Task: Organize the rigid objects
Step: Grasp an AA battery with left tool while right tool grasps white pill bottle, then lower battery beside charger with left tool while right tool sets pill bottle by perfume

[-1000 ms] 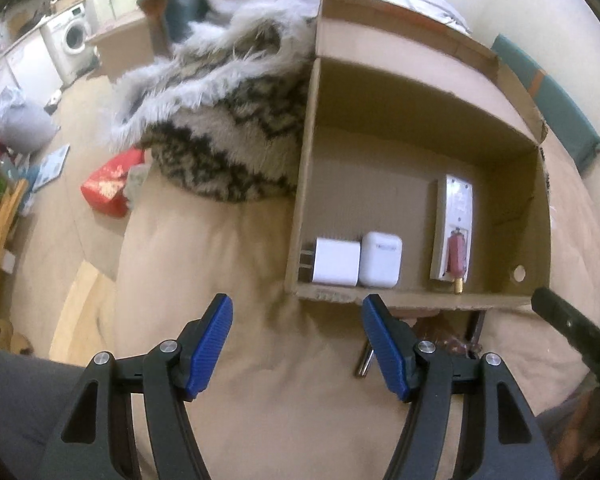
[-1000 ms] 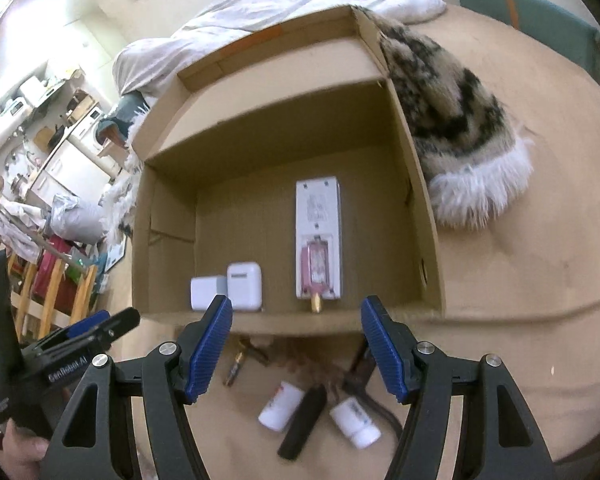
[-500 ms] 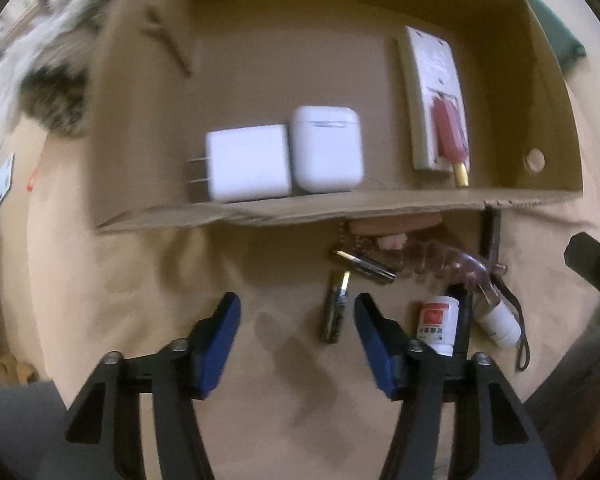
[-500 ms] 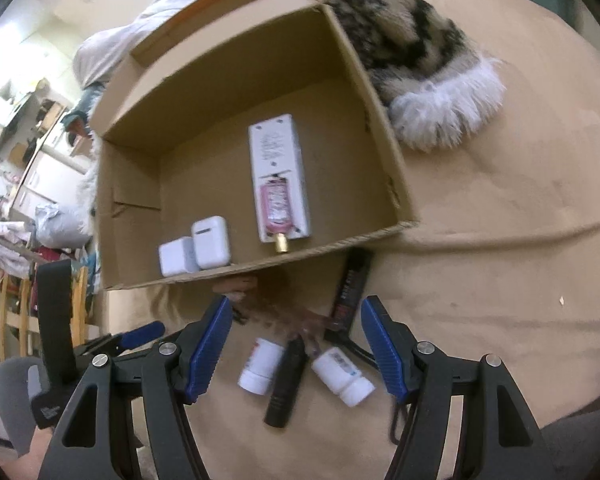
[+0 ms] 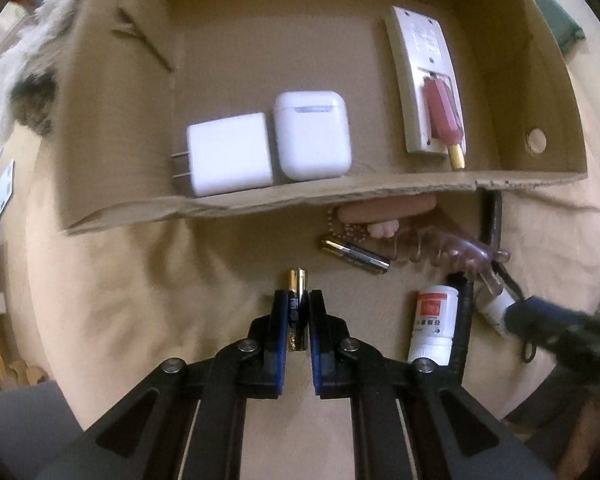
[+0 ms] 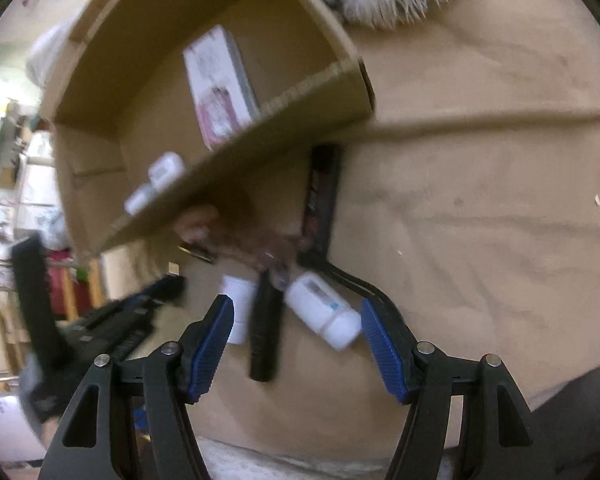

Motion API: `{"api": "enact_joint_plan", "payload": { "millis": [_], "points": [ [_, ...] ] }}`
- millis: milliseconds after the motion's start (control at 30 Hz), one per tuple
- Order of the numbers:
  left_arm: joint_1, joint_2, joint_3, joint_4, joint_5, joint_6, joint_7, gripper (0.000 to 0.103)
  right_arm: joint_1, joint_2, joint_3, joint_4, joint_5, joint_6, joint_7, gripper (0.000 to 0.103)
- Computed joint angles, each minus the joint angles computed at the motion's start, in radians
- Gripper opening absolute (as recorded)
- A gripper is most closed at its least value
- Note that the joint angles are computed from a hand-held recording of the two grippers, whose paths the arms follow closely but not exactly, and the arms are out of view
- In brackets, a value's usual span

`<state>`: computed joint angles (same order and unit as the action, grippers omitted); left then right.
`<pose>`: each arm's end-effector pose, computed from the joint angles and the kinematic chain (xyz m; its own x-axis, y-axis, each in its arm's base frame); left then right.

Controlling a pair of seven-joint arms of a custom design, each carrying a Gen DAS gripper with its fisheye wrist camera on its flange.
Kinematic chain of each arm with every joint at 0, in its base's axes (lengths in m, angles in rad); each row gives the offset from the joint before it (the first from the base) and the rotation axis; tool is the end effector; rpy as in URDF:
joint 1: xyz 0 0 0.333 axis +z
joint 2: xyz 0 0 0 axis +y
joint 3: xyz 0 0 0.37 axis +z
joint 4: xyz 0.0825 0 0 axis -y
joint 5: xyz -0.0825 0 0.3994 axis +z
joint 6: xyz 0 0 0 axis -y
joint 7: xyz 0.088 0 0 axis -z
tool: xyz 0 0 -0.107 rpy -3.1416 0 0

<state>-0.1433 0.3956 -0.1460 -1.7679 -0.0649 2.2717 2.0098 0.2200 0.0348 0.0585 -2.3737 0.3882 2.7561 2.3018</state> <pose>0.6687 -0.1891 0.3938 -0.6270 -0.7772 0.0534 -0.7750 0.6152 -0.1445 0.5243 0.1335 0.3856 -0.6471 -0.6574 -0.3862 -0.6974 0.7150 -0.0484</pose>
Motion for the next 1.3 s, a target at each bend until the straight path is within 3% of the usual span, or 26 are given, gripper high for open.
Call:
{"api": "enact_joint_plan", "payload": {
  "millis": [367, 433, 633, 833, 1000, 1167, 1300],
  "points": [
    [0.019, -0.003, 0.004, 0.015, -0.038, 0.006, -0.023, 0.009, -0.011, 0.080, 0.003, 0.081, -0.105, -0.097, 0.038, 0.052],
    [0.020, -0.005, 0.005, 0.016, -0.037, 0.005, -0.028, 0.009, -0.009, 0.087, 0.005, 0.090, -0.143, -0.096, 0.042, 0.038],
    [0.032, -0.006, 0.009, 0.019, -0.040, 0.005, -0.032, 0.009, -0.012, 0.078, 0.015, 0.092, -0.159, -0.089, 0.044, 0.031],
    [0.049, -0.025, 0.009, 0.019, -0.056, -0.010, -0.025, 0.009, 0.003, 0.016, 0.021, 0.045, -0.115, -0.026, 0.008, 0.028],
    [0.080, -0.062, 0.011, 0.019, -0.099, -0.011, -0.008, 0.009, 0.031, -0.023, 0.015, 0.037, -0.237, 0.037, 0.059, 0.028],
    [0.112, -0.139, -0.006, -0.029, -0.208, 0.056, 0.033, 0.009, 0.032, -0.080, 0.000, 0.012, -0.343, 0.120, 0.119, 0.028],
    [0.108, -0.153, -0.010, 0.002, -0.244, 0.084, 0.046, 0.009, 0.012, -0.080, -0.014, 0.062, -0.444, 0.104, 0.153, 0.028]
  ]
}}
